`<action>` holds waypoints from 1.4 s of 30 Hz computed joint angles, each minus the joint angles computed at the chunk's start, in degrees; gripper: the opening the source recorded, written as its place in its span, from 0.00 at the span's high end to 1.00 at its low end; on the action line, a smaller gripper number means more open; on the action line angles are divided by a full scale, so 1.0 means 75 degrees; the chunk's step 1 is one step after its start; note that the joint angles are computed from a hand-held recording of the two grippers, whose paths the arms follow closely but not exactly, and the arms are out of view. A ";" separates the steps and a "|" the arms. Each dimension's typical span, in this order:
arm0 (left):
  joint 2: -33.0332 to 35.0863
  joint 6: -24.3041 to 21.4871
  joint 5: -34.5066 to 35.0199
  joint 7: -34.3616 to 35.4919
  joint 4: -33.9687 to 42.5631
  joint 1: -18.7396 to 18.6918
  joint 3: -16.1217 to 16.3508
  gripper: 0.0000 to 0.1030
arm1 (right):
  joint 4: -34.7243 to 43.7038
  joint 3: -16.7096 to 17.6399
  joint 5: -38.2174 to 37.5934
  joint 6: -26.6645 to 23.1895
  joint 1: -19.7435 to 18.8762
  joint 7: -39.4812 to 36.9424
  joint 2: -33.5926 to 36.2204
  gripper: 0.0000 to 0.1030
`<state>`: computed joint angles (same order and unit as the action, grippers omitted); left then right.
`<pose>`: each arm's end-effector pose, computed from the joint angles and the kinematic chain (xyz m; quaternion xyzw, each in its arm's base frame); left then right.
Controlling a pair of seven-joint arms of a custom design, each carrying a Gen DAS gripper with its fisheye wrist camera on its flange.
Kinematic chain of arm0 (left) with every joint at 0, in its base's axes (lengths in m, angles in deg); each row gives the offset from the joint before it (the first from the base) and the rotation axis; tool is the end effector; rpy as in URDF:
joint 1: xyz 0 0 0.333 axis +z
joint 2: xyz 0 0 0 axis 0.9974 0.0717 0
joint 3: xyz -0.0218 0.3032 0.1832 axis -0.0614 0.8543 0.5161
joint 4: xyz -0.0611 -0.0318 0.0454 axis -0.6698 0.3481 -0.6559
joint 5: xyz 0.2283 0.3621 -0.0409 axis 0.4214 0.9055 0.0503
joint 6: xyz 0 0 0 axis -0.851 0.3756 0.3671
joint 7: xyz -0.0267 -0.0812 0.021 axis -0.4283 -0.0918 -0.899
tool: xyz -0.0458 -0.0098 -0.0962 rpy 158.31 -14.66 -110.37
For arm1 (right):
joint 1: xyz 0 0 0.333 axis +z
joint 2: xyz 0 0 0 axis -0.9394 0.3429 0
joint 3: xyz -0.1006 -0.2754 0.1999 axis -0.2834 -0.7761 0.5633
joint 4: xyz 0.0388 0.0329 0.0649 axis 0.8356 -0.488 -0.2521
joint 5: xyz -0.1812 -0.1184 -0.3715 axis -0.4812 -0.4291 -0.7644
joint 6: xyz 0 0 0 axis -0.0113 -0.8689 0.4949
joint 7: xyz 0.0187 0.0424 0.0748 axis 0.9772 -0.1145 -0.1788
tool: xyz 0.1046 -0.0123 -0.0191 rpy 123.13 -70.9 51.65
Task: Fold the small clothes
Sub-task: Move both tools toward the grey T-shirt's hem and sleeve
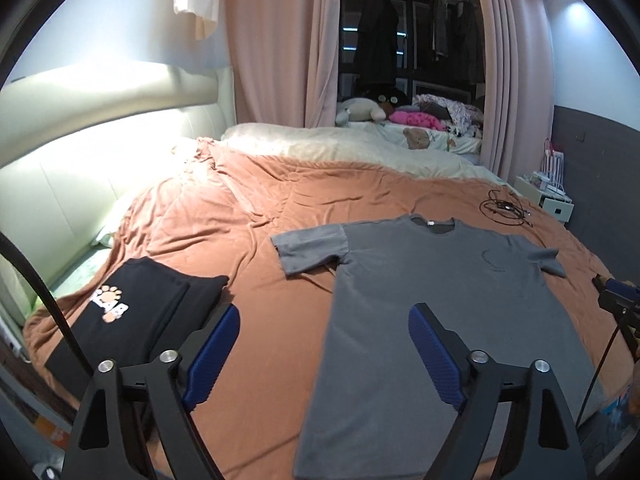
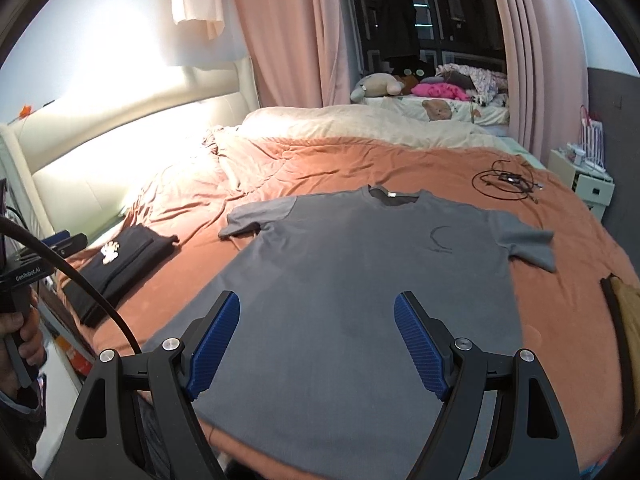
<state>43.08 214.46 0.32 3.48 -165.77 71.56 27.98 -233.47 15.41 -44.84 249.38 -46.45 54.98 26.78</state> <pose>0.4242 -0.3378 0.5670 -0.6339 0.5869 -0.3206 0.3886 0.4319 0.1235 0.5782 -0.6865 0.5302 -0.2333 0.4395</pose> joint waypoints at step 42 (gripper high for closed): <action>0.6508 0.1545 -0.5753 0.5398 0.5729 0.0961 0.1880 0.57 | 1.0031 0.1087 0.0113 -0.4115 -0.1472 0.0214 0.8525 0.86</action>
